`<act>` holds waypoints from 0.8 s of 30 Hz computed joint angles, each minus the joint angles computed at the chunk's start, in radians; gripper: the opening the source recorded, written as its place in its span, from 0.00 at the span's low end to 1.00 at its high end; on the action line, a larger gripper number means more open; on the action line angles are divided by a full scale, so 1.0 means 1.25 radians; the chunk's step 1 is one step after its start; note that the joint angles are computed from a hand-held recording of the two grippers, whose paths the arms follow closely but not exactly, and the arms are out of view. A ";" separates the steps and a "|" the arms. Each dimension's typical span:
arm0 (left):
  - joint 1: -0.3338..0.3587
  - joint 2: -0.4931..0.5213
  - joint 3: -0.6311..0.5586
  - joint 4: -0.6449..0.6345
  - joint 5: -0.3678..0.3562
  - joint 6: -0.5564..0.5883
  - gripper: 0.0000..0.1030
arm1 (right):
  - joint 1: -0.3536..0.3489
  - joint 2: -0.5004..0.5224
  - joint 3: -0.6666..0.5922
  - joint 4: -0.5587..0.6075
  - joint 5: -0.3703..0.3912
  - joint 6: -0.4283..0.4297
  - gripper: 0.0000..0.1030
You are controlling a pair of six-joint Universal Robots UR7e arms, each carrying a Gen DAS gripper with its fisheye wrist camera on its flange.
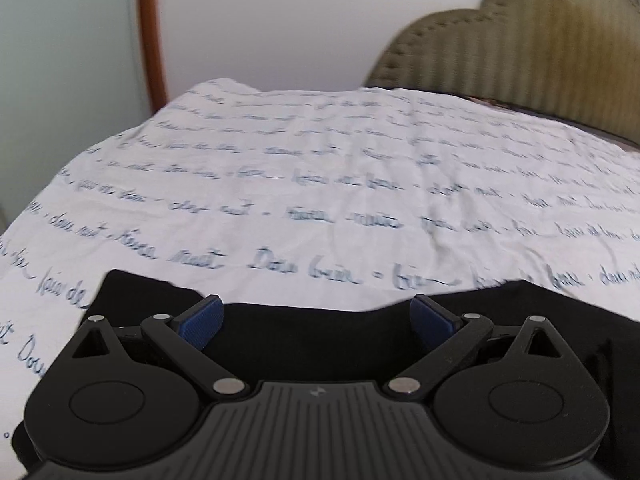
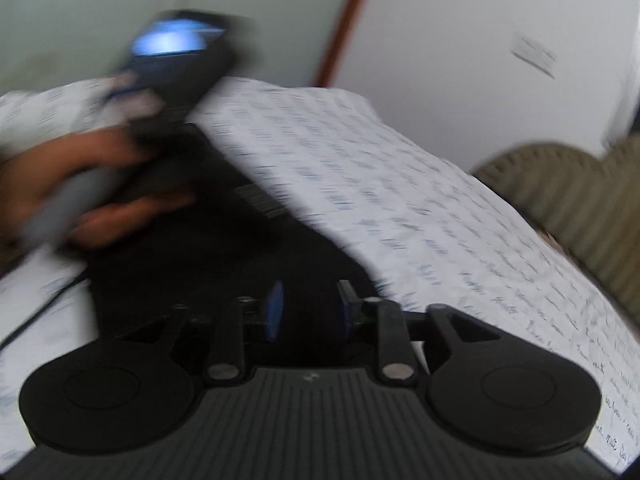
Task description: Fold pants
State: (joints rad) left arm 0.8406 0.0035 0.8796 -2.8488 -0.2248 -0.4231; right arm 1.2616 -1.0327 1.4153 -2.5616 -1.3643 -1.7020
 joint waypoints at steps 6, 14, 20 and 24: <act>0.000 -0.013 0.027 -0.074 0.037 -0.010 0.97 | -0.030 -0.081 0.212 -0.118 0.048 -0.119 0.28; -0.030 -0.100 0.183 0.008 0.024 -0.165 0.97 | -0.024 -0.091 0.283 -0.227 0.022 -0.229 0.27; -0.051 -0.170 0.285 0.151 0.012 -0.334 0.97 | -0.029 -0.070 0.290 -0.308 0.017 -0.218 0.27; -0.058 -0.193 0.327 0.202 -0.004 -0.413 0.97 | -0.029 -0.051 0.287 -0.328 0.017 -0.224 0.11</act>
State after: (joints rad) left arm 0.7677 -0.2372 1.2880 -2.5959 -0.2293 -0.9394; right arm 1.2248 -1.0960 1.7743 -2.9713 -1.3426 -1.9820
